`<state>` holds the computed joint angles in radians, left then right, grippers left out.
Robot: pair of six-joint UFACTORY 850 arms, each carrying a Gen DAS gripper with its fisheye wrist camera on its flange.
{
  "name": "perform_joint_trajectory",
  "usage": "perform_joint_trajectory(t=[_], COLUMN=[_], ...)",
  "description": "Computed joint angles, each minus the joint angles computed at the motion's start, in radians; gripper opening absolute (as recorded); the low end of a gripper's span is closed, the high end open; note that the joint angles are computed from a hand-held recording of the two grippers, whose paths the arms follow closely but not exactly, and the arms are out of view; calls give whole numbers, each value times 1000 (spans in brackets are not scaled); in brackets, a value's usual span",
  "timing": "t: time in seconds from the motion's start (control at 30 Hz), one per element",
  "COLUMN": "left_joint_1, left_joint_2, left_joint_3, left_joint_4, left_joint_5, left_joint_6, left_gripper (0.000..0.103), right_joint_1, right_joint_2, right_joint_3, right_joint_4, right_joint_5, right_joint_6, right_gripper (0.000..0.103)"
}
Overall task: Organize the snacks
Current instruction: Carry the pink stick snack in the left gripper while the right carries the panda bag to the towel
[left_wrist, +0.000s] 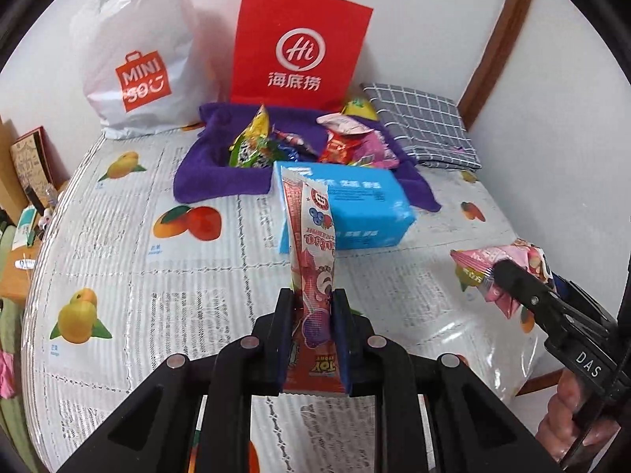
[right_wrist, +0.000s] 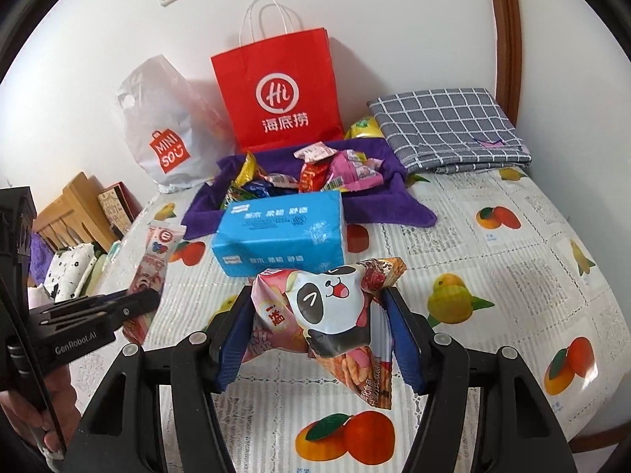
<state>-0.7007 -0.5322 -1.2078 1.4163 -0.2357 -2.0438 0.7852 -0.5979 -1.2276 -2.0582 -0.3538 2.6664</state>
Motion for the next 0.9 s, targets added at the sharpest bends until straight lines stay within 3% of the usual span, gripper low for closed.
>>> perform_joint_trajectory(t=[0.37,0.9], left_joint_1=[-3,44], left_joint_2=[-6,-37], left_joint_3=[-51,-156], left_joint_4=[-98,-308], left_joint_5=[-14,-9], left_joint_6=[119,391], left_gripper=[19,19], right_joint_1=[-9,-38], right_joint_2=[15,-40], right_joint_3=[-9,-142], right_joint_4=[-36,-51], right_joint_5=[-3,33], right_joint_6=[8,-61], right_gripper=[63,63])
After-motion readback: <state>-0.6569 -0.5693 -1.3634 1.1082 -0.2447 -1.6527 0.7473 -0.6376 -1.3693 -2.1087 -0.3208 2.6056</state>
